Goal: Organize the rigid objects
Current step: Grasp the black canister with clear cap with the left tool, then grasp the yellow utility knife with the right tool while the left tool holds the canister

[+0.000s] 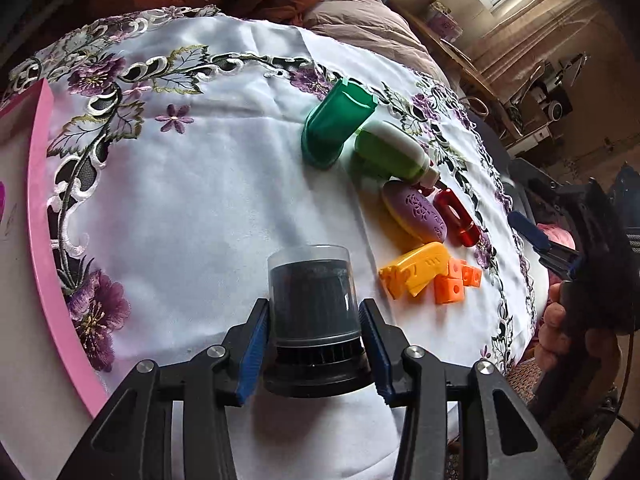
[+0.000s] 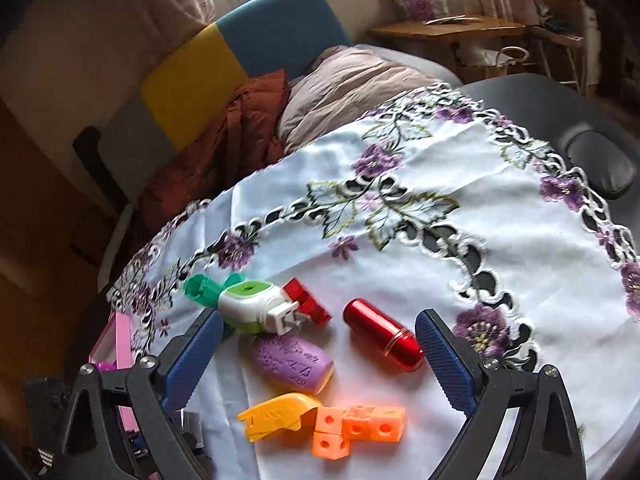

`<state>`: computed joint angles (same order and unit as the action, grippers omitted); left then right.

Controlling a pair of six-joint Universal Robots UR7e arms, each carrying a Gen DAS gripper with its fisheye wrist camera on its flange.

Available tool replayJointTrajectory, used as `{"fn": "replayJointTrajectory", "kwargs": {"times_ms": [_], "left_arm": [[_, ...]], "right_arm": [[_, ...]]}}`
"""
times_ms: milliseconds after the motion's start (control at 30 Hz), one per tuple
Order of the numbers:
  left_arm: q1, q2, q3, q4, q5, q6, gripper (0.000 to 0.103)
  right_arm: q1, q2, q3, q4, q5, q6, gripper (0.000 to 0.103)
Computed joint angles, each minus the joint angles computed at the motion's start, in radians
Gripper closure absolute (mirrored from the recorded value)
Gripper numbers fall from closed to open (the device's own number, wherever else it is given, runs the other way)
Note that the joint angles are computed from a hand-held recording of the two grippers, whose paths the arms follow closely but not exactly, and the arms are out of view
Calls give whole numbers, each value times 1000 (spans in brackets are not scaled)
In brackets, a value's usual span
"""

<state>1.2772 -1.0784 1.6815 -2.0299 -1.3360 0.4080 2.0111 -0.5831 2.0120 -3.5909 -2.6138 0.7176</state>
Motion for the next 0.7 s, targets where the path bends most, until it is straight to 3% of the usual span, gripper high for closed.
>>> {"fn": "replayJointTrajectory", "kwargs": {"times_ms": [67,233,300,433,567,700], "left_arm": [[-3,-4,13,-22,5,6,58],[-20,-1,71,-103,43,18,59],[-27,-5,97,-151,59,39,59],[-29,-13,119,-192,63,71,60],[-17,-34,117,-184,63,83,60],[-5,-66,125,-178,50,97,60]], "right_arm": [[-6,0,-11,44,49,-29,6],[-6,6,-28,107,84,-50,12],[-11,0,-21,115,96,-38,20],[-34,-12,-26,176,209,-63,22],[-32,3,-70,291,241,-113,22],[-25,17,-107,415,204,-105,22]]}}
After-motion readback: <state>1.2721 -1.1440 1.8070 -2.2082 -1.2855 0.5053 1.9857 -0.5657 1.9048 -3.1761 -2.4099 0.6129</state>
